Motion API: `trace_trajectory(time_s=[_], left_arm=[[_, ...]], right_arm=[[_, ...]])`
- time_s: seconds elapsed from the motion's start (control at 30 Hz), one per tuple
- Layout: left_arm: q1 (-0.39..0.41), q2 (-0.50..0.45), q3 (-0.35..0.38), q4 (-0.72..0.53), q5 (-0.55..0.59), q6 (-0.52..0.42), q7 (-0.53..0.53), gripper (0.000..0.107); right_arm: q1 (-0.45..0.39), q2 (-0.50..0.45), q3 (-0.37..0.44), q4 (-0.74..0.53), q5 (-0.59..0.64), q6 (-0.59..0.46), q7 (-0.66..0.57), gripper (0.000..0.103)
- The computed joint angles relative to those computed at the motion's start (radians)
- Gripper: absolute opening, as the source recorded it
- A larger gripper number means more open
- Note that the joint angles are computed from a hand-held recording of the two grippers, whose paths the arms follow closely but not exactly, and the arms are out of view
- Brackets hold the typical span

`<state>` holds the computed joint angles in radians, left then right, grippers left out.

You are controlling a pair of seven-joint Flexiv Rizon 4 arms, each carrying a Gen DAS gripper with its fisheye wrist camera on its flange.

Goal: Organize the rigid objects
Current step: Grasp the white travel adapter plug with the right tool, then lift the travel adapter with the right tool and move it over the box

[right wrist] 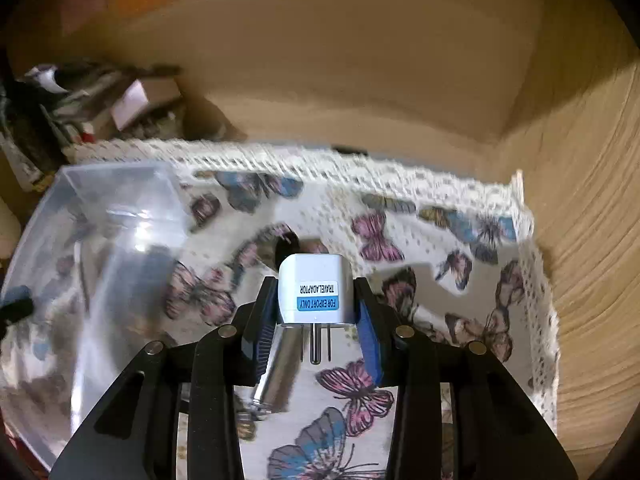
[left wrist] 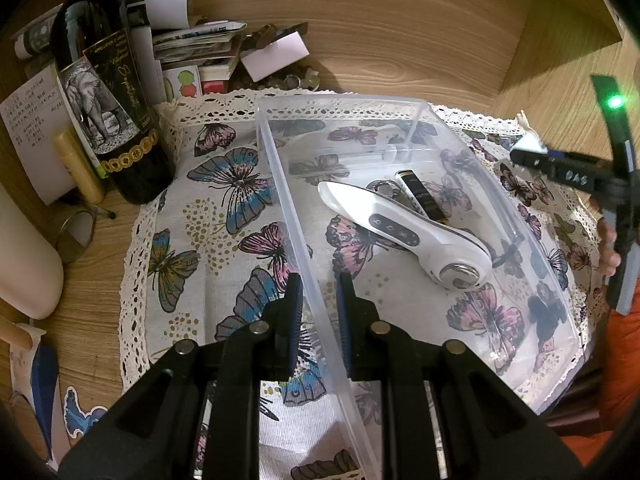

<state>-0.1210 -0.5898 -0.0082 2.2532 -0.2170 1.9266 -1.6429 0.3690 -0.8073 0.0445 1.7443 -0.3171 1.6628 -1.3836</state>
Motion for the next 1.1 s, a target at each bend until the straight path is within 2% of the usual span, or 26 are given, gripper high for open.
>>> trace_trajectory(time_s=[0.2,0.27,0.63,0.9,1.1], left_arm=[[-0.002,0.000,0.002,-0.001,0.000,0.001,-0.001,0.017],[-0.003,-0.001,0.002,-0.001,0.000,0.000,0.000,0.017],[-0.001,0.003,0.002,0.003,0.001,0.005,-0.001,0.017],[-0.002,0.002,0.002,0.003,0.001,0.006,-0.001,0.017],[-0.001,0.002,0.001,0.003,0.002,0.009,-0.002,0.017]], right_arm=[[0.002,0.053,0.021,0.048,-0.005,0.078,-0.038,0.034],[-0.001,0.041,0.037,0.028,-0.012,0.089,-0.048,0.034],[-0.059,0.058,0.171,0.047,-0.072,0.132,-0.105,0.034],[-0.132,0.026,0.320,0.040,-0.139,0.041,-0.161,0.034],[-0.123,0.012,0.361,0.036,-0.123,-0.052,-0.243,0.034]])
